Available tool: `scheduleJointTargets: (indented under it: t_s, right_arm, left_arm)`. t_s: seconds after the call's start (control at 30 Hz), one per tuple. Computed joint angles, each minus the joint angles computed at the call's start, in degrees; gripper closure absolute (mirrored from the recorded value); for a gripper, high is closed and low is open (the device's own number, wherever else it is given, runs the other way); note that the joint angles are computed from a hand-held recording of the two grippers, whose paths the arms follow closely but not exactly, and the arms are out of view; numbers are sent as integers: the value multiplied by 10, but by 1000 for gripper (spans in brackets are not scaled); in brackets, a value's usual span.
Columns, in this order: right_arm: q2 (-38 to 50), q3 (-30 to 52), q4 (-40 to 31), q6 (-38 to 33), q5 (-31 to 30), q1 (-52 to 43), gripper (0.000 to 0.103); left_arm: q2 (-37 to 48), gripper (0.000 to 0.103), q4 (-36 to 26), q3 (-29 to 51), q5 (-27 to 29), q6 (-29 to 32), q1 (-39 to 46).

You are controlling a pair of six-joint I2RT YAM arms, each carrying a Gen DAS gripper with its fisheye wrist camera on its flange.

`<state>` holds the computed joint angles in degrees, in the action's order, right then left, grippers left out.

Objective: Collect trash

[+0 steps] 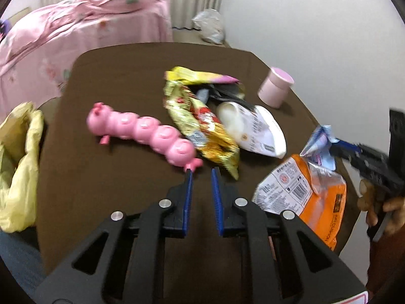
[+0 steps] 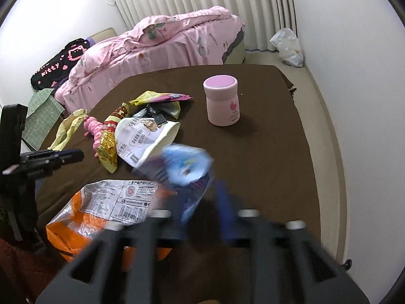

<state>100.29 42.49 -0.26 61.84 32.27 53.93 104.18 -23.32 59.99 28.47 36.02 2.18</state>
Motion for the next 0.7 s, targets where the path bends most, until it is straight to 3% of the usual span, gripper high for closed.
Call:
scheduleJointTargets:
  t_s: [0.03, 0.1, 0.2, 0.3, 0.43, 0.47, 0.5, 0.6, 0.7]
  right_arm:
    - [-7, -8, 11, -4, 2, 3, 55]
    - [-18, -13, 9, -7, 9, 13, 54]
    - [-27, -2, -40, 9, 37, 31, 48]
    - [-29, 11, -91, 28, 70, 52, 43]
    - [-22, 33, -147, 45, 78, 66, 43]
    - [-23, 33, -151, 48, 86, 69, 43]
    - [-20, 40, -165, 59, 101, 77, 43]
    - [-15, 46, -176, 65, 114, 79, 43]
    - [-4, 53, -172, 49, 113, 64, 43]
  left_arm:
    - [2, 81, -42, 17, 13, 14, 8]
    - [13, 60, -155, 52, 41, 64, 14]
    - [19, 56, -290, 72, 66, 150, 15]
    - [-44, 45, -252, 7, 35, 154, -6]
    - [-74, 44, -165, -50, -44, 117, -60]
    - [-67, 47, -155, -55, -62, 112, -72]
    - [-56, 58, -154, -54, -67, 110, -76]
    - [-29, 74, -153, -42, -52, 114, -63]
    - [-32, 75, -111, -35, -42, 99, -38]
